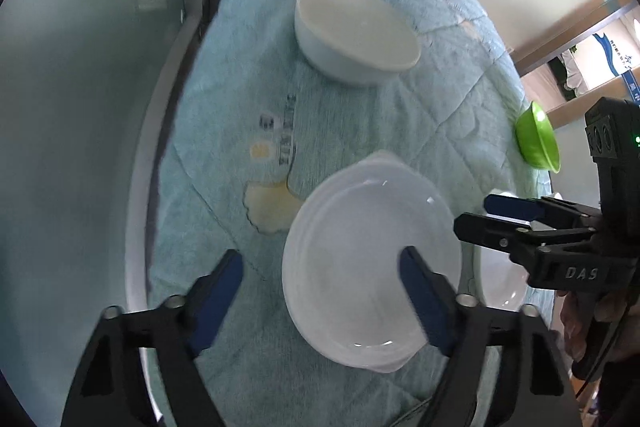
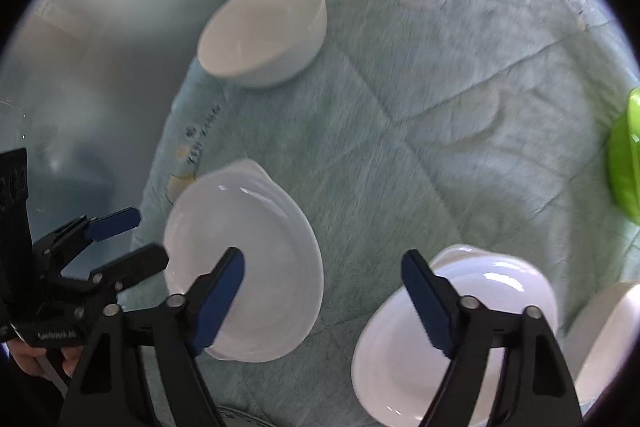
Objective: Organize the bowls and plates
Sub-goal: 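Grasp the white oval handled dish rim with both grippers, then lift and carry the white oval dish over the patterned plate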
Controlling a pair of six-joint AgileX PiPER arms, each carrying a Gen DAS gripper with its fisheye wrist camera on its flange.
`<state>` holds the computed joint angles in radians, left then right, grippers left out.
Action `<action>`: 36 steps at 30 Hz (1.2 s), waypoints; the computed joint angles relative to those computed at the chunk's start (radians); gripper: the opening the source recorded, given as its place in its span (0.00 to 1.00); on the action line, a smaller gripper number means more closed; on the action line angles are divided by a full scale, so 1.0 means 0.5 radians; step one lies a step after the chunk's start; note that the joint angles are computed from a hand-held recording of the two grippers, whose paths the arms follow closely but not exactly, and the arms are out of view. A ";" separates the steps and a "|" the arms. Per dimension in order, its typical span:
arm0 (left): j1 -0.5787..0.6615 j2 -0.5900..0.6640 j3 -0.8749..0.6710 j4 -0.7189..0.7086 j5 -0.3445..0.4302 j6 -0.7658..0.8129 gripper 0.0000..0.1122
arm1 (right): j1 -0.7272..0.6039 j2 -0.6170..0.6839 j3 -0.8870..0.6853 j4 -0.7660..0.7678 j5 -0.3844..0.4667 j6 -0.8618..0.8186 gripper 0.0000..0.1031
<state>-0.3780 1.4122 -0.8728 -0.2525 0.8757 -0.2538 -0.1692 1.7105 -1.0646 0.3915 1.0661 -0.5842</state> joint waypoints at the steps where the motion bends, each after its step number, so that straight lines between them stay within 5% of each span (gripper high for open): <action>1: 0.001 0.029 0.015 -0.007 -0.011 0.005 0.60 | 0.006 0.015 0.014 -0.002 -0.012 -0.001 0.66; 7: 0.032 0.112 0.103 -0.053 -0.099 0.058 0.43 | 0.047 0.078 0.062 0.014 -0.096 0.003 0.45; 9: 0.047 0.117 0.123 -0.070 -0.129 0.068 0.38 | 0.081 0.087 0.065 -0.031 -0.137 0.070 0.31; 16: 0.113 0.125 0.161 -0.219 -0.145 0.205 0.07 | 0.048 0.141 0.023 0.062 -0.095 0.102 0.17; 28: 0.029 0.109 0.132 -0.073 -0.155 0.062 0.07 | 0.061 0.109 0.118 0.080 -0.184 0.128 0.13; 36: -0.102 -0.103 -0.080 0.078 0.093 -0.188 0.06 | -0.076 -0.124 0.092 0.137 0.016 0.135 0.11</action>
